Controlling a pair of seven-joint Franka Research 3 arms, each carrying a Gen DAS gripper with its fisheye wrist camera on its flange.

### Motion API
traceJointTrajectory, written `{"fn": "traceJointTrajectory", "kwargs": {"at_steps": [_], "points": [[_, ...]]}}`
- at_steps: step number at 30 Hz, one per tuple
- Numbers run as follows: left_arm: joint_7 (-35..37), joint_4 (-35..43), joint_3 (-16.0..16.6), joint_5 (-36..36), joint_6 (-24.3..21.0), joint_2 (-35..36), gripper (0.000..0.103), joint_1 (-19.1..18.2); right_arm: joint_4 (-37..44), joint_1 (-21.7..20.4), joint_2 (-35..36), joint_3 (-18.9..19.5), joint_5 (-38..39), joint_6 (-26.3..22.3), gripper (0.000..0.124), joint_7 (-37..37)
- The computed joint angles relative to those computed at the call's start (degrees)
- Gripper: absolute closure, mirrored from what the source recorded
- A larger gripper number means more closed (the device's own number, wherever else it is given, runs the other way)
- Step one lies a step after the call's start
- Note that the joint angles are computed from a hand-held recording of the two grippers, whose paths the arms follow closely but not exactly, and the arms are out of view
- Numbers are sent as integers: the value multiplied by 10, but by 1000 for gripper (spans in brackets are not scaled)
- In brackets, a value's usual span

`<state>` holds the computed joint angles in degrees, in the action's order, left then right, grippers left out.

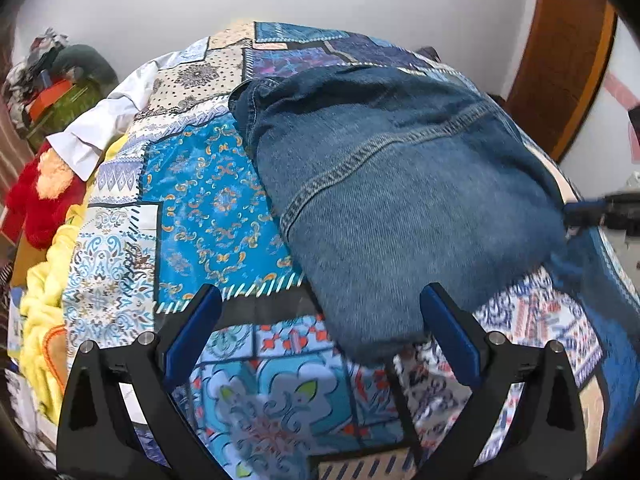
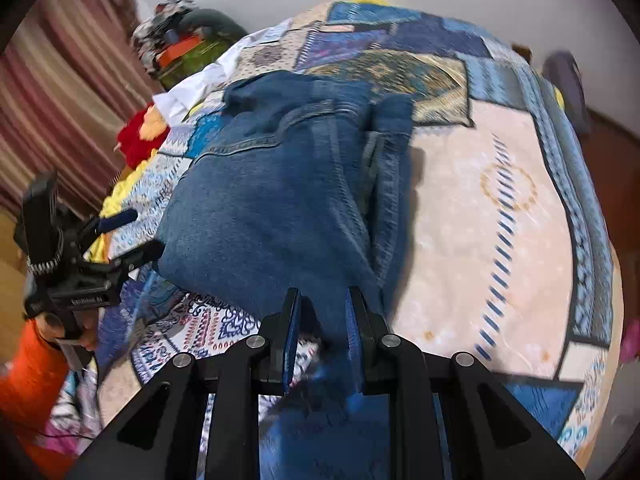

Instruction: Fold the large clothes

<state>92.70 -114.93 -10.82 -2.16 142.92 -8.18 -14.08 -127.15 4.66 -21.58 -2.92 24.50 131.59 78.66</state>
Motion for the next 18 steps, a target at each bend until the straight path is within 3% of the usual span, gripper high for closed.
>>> {"fn": "traceJointTrajectory", "kwargs": {"at_steps": [2,7,13,18], "points": [[-1,5,2,11,-7,-2,2,5,9,-23,-5,15,-47,-6,106,49],[-12,69,5,41,-25,29,2,22,51,-29,9,15,-81,-9,106,71],[-36,195,2,51,-38,119,2,38,141,-6,84,19,-89,6,106,48],[-46,337,-8,70,-88,234,2,36,253,15,183,21,-74,-21,106,-4]]}}
